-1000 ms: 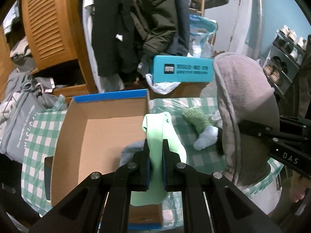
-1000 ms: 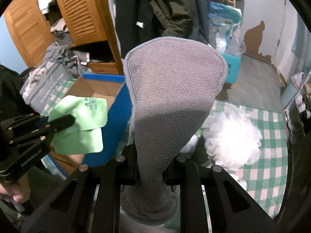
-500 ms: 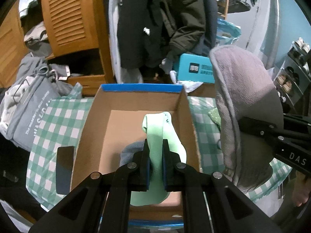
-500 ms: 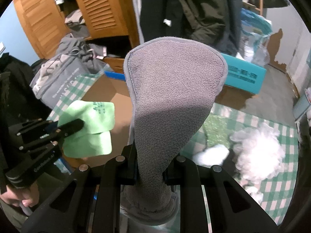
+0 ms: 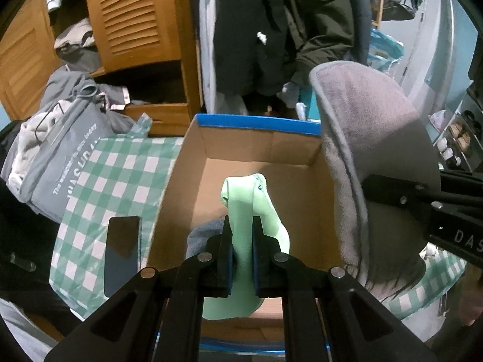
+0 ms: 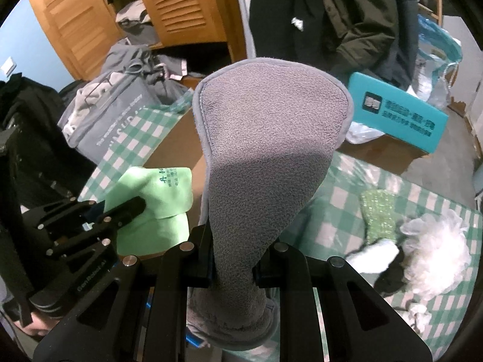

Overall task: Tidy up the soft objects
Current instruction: 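Carry the grey pad and green cloth over the cardboard box with both tools, then lower both items into the box and open both grippers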

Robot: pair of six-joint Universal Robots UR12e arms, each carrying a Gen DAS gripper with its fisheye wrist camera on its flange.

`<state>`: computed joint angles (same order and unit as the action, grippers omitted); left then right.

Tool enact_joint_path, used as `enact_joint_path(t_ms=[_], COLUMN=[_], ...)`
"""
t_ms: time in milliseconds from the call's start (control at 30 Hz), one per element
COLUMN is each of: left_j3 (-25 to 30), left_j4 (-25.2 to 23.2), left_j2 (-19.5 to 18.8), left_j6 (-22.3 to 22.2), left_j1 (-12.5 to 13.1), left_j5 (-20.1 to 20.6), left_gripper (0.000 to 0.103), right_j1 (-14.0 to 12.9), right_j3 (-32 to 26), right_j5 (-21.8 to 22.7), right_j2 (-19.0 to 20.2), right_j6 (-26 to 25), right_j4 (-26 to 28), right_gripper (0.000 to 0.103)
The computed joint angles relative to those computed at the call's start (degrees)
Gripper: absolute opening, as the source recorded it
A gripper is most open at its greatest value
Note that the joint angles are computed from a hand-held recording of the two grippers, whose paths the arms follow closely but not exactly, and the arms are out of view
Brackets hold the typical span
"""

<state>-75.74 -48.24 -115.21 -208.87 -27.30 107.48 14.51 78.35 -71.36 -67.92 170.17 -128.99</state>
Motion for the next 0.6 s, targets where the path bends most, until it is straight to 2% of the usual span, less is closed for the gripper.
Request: enact_joint_path(t_ms=[267, 333, 367, 433, 467, 533, 600], left_j3=[-0.4, -0.3, -0.4, -0.8, -1.2, -1.6, -1.7], left_j4=[-3.1, -4.0, -4.4, -3.9, -3.1, -1.9, -1.6], left_j2=[-0.1, -0.1, -0.1, 0.3, 0.6, 0.9, 1.0], left_j6=[-0.9, -1.3, -1.5, -2.4, -3.1, -3.5, -3.7], left_j1=[1.2, 1.3, 1.5, 1.9, 2.0, 2.0, 2.0], left_j5=[-1.4, -1.4, -1.8, -3.0, -3.3, -3.0, -2.8], left_gripper=[0.011, 0.013, 0.018, 0.031, 0.039, 0.042, 0.043], right_j1=[1.5, 1.7, 1.8, 1.9, 2.0, 2.0, 1.9], right_j3=[-2.5, -2.9, -3.1, -3.2, -3.1, -2.8, -2.6], right_j5=[-0.5, -0.6, -1.1, -1.2, -1.1, -1.3, -1.3], right_j2=[2.4, 2.8, 2.9, 3.0, 2.9, 2.7, 2.5], right_j6=[-0.3, -0.3, 0.0, 0.3, 0.4, 0.9, 1.1], right_j4=[3.5, 4.1, 4.2, 4.1, 3.8, 2.7, 2.2], right_gripper=[0.017, 0.028, 0.029, 0.042, 0.045, 0.056, 0.057])
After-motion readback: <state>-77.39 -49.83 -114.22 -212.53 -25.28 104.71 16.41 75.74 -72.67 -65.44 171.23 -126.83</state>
